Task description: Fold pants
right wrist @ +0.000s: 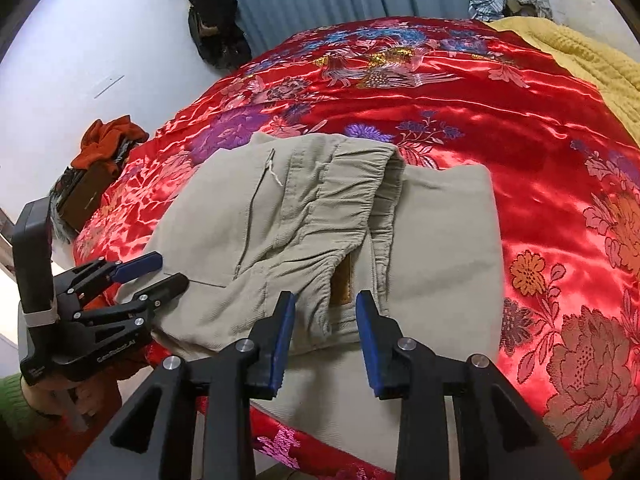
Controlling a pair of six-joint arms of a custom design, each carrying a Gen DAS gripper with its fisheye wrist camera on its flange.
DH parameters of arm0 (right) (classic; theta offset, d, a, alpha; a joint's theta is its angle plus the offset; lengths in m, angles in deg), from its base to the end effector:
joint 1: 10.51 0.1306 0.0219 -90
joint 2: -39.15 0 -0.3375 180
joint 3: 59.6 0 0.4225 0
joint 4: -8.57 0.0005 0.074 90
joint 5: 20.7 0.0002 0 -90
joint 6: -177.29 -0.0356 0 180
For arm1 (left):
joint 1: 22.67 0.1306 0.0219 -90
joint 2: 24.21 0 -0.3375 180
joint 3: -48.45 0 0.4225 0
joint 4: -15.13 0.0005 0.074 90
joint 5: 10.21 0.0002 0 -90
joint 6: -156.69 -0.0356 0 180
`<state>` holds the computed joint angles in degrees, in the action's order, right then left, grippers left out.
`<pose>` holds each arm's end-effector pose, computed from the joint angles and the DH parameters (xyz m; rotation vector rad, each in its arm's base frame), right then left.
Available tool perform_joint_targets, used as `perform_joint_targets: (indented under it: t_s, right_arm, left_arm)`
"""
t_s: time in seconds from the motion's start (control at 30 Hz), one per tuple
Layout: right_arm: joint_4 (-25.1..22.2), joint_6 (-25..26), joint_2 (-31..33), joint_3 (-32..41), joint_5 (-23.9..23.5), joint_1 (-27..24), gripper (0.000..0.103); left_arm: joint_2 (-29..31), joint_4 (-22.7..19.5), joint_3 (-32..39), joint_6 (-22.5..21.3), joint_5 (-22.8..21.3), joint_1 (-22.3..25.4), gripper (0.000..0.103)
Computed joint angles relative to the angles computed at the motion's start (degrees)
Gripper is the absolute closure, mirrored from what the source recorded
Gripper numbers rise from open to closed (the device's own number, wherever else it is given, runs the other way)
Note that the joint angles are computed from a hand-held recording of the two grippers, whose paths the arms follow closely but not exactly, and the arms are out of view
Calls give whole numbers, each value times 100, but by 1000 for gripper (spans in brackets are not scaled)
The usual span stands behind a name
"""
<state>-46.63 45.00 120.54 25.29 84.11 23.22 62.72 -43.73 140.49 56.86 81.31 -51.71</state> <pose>0.3880 0.2475 0.4049 0.2929 2.4336 0.2729 0.4271 -0.2388 0.4168 0.8477 2.3697 -0.1704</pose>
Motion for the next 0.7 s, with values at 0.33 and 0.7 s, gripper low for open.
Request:
perform_joint_targets:
  t_s: [0.33,0.7]
  right_arm:
    - [-95,534,-123,-34,-195,-31,52]
    - [-277,1007,162,253,-638,-281,51]
  left_arm:
    - [-14,23,-18,-13,41,8,55]
    - [-41,83,-71,-1,105,22,54]
